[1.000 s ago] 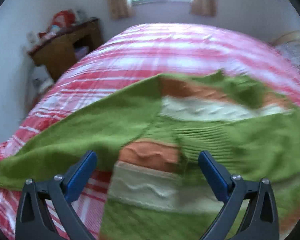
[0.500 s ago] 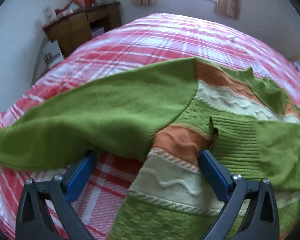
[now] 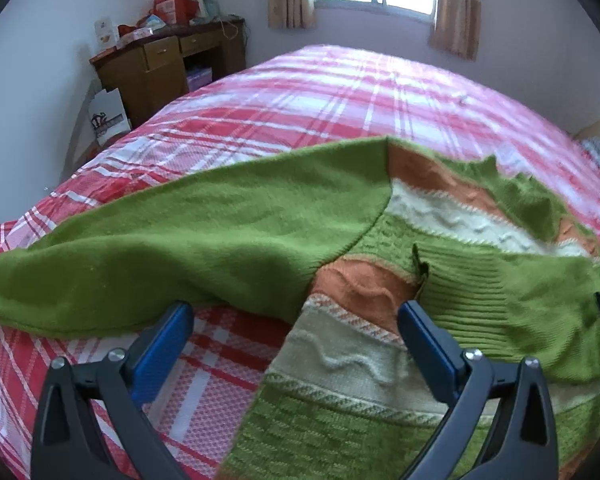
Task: Fold small clothes
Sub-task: 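Move the left tool to the cuff of the other green sleeve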
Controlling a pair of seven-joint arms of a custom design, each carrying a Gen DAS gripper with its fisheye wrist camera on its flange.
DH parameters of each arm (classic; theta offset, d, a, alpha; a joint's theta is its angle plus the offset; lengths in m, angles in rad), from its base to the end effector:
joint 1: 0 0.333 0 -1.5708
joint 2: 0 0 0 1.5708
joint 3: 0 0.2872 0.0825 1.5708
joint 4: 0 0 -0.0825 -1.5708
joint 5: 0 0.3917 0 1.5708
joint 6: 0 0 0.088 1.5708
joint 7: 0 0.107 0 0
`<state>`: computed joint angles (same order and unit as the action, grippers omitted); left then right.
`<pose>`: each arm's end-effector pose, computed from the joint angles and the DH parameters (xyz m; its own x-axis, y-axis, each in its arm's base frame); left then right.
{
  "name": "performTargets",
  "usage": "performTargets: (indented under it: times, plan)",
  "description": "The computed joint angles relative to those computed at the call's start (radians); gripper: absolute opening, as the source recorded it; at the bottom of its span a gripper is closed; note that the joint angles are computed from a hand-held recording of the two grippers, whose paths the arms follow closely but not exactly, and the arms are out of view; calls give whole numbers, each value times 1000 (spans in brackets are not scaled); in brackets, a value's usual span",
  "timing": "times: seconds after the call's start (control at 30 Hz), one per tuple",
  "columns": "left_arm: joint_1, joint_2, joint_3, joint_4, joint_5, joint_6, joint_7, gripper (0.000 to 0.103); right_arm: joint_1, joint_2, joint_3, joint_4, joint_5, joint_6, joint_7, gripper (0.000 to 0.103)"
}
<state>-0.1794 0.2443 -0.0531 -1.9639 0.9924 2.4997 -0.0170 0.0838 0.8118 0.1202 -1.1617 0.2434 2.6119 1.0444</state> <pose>0.6089 -0.1485 0.3457 0.5789 -0.8153 0.0158 -0.6022 -0.4405 -0.6658 0.7822 0.1238 0.3614 0.4695 -0.8828 0.0146 -0.6787 -0.3714 -0.6335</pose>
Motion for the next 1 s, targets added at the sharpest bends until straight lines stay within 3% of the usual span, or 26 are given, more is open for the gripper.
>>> performTargets:
  times: [0.07,0.2,0.27,0.33,0.43,0.47,0.53,1.0]
  plan:
    - [-6,-38,13,-48,77,41,-97,103,-32,-35,67,-49,49,-18,-78,64]
    - [21,-70,1,-95,96,89,-150,103,-47,-72,143,-117,110,-139,-244,64]
    - [37,-83,-4,-119,90,127,-149,103,-19,-142,124,-232,172,-70,-357,64]
    - [47,-105,-7,-152,101,155,-161,103,-45,-176,163,-280,214,-89,-426,64]
    - [56,-130,-17,-187,133,171,-177,103,-72,-267,221,-432,368,63,-652,64]
    - [59,-137,-23,-194,126,165,-164,103,-72,-270,225,-439,365,46,-669,64]
    - [63,-151,-33,-210,121,153,-150,103,-14,-250,161,-422,300,-12,-620,66]
    - [92,-302,-101,-365,106,-4,-42,103,3,-272,142,-460,423,25,-691,68]
